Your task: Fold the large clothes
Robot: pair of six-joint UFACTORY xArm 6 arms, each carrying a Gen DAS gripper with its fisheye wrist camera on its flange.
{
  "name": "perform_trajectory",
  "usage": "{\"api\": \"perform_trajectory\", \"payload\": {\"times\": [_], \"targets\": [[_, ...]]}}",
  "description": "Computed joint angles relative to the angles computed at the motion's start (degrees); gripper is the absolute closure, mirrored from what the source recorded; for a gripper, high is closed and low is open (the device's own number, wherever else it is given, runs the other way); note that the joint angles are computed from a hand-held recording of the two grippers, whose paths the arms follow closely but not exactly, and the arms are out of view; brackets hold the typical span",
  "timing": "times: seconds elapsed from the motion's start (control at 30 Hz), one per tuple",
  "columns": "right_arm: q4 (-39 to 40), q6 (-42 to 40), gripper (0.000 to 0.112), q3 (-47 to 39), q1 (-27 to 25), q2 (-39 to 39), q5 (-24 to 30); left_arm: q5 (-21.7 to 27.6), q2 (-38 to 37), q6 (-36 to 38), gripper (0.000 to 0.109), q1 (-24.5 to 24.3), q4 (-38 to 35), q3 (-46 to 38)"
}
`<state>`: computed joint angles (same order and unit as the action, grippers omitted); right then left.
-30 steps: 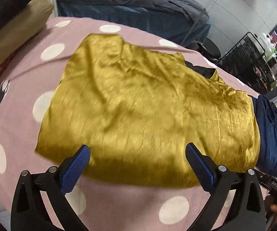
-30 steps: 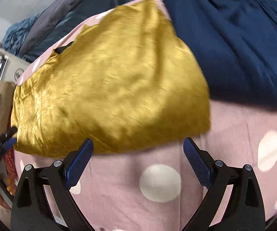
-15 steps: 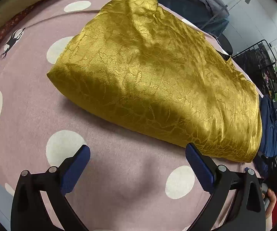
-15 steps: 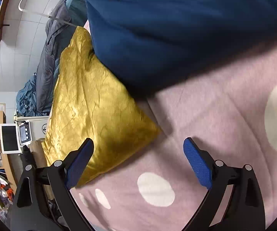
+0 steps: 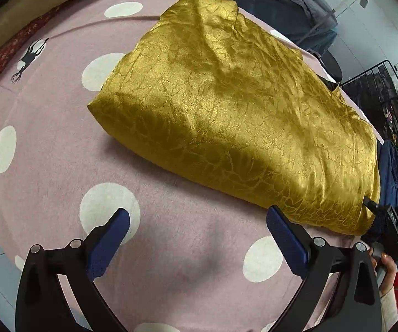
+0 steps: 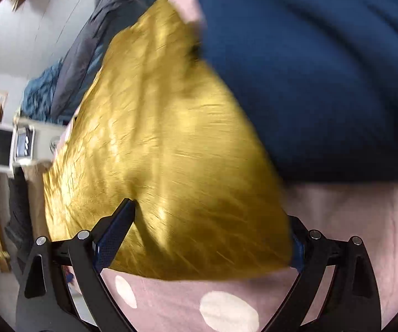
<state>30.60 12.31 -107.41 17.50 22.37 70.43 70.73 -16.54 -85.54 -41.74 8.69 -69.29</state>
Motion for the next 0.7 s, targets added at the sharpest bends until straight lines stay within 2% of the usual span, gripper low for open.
{"api": "perform_trajectory", "payload": {"times": [0.13, 0.47, 0.63, 0.7], "targets": [[-0.68, 1.57, 0.019, -5.98, 0.9, 4.29, 1.72, 0.36, 0.06, -0.7, 0.012, -0.39, -0.21, 0.1], [-2.43, 0.61, 0.019, -8.51, 1.58, 5.98, 3.6, 1.52, -1.54, -0.59, 0.012, 1.67, 1.56, 1.01], [-3.46, 2.5, 0.019, -11.98, 2.14, 8.2, 5.27, 3.83, -5.39, 0.65, 0.012, 4.96, 5.59, 2.38], [-4.02, 2.91, 0.019, -13.51, 2.33, 9.14, 6.0, 1.29, -8.38, 0.67, 0.012, 7.78, 5.96, 5.18]]}}
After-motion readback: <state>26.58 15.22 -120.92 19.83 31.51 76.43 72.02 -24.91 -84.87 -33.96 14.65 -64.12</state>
